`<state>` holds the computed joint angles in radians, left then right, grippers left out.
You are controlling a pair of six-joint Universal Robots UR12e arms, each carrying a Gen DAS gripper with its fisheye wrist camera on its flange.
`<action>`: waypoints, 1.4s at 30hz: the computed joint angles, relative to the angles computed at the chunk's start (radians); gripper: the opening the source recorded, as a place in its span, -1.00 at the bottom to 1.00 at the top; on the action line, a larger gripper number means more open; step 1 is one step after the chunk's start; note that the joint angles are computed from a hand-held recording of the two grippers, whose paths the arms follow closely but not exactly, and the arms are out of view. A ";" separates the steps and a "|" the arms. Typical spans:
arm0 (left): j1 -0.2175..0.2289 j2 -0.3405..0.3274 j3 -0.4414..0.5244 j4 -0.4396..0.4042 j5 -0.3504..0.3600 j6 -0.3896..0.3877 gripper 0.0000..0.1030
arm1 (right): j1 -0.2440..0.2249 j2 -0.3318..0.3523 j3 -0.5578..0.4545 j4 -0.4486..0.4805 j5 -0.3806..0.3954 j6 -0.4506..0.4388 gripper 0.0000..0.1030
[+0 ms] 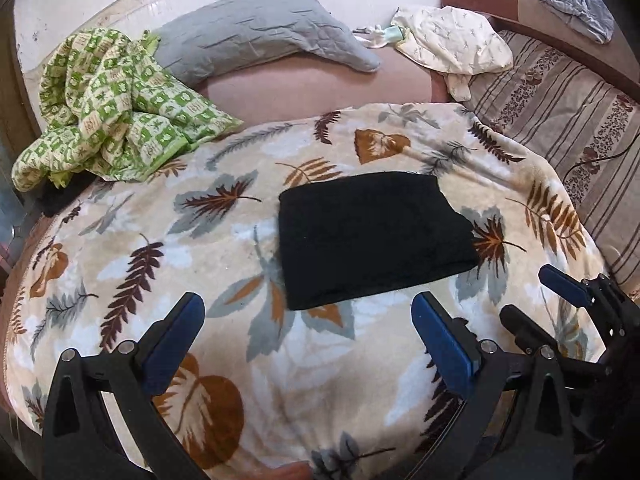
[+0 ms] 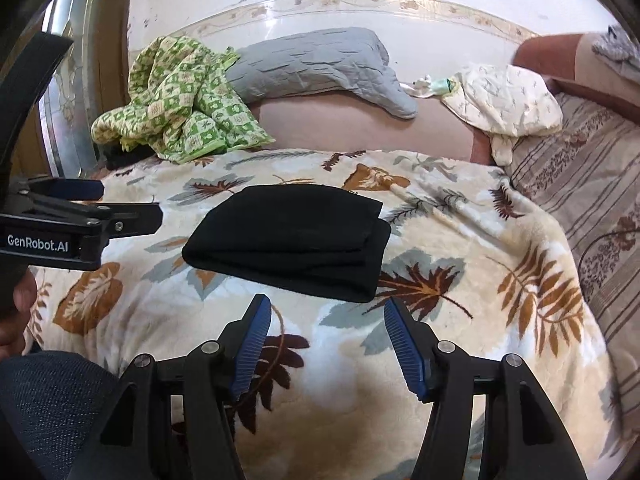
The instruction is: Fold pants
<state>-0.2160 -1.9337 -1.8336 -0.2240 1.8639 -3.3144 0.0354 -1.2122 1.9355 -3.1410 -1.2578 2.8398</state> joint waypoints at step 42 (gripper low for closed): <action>0.087 -0.075 -0.005 0.142 -0.356 0.043 1.00 | 0.044 -0.063 0.082 -0.087 -0.461 0.079 0.76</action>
<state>-0.1292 -2.0088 -1.8387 -0.0820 1.5079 -3.2713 0.0795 -1.2756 2.0179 -3.2276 -1.7191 2.9184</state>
